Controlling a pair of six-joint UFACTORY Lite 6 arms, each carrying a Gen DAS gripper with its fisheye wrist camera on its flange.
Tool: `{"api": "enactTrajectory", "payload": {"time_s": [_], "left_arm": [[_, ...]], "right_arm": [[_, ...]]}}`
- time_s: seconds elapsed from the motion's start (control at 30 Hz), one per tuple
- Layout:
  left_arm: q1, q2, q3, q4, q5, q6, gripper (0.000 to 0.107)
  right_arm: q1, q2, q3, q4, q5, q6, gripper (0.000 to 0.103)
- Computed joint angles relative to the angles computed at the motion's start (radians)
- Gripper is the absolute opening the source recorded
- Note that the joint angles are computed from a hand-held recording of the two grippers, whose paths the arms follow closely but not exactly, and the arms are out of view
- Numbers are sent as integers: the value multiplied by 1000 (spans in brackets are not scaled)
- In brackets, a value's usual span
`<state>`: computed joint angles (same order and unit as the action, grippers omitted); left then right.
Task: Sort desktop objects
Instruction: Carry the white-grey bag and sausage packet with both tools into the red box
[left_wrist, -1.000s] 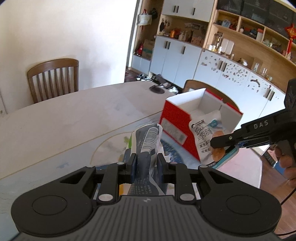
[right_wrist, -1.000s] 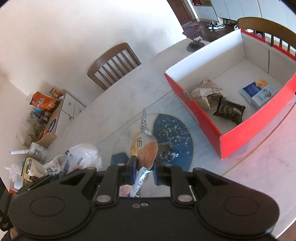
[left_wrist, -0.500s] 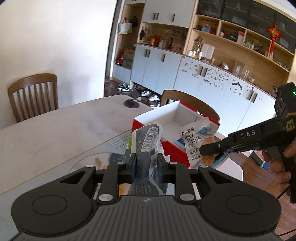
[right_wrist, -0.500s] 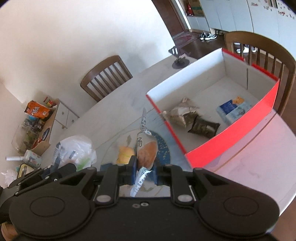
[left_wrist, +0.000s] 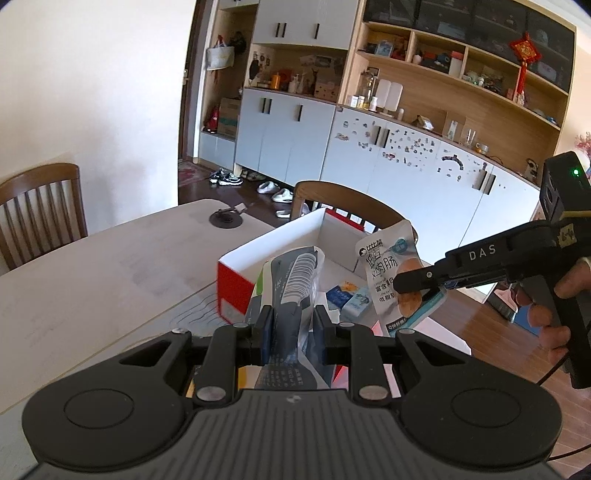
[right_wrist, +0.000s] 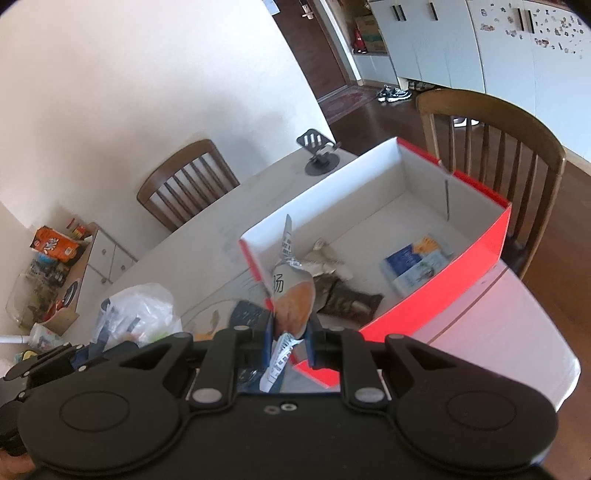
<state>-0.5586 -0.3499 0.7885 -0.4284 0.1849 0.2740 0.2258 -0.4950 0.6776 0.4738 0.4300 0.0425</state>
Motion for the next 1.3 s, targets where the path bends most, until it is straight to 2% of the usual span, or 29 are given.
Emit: {"api": "enactTrajectory", "payload": {"time_s": [0.2,0.4,0.53,0.67,1.03,1.3], "left_arm": [[-60,127,85,175,-47,-199,21],[-123,268,191,558,-70,-608,21],[-148,361,272,748,-66,-811,21],[-169,460,367,826,-46,-897,21],[-176,713,639,690,39,-754,21],[-170,914,896,581,138,-613,21]], "right_arm": [[-143,63,36,172,44,-266,17],[-289,144,78,348,109,-528,17],[-346,224,128,382,133,-621,17],[-379,301,179,395,147,-685,17],[-401,493,320,363,135,-819,17],[-397,646,449,271,109,-829,17]]}}
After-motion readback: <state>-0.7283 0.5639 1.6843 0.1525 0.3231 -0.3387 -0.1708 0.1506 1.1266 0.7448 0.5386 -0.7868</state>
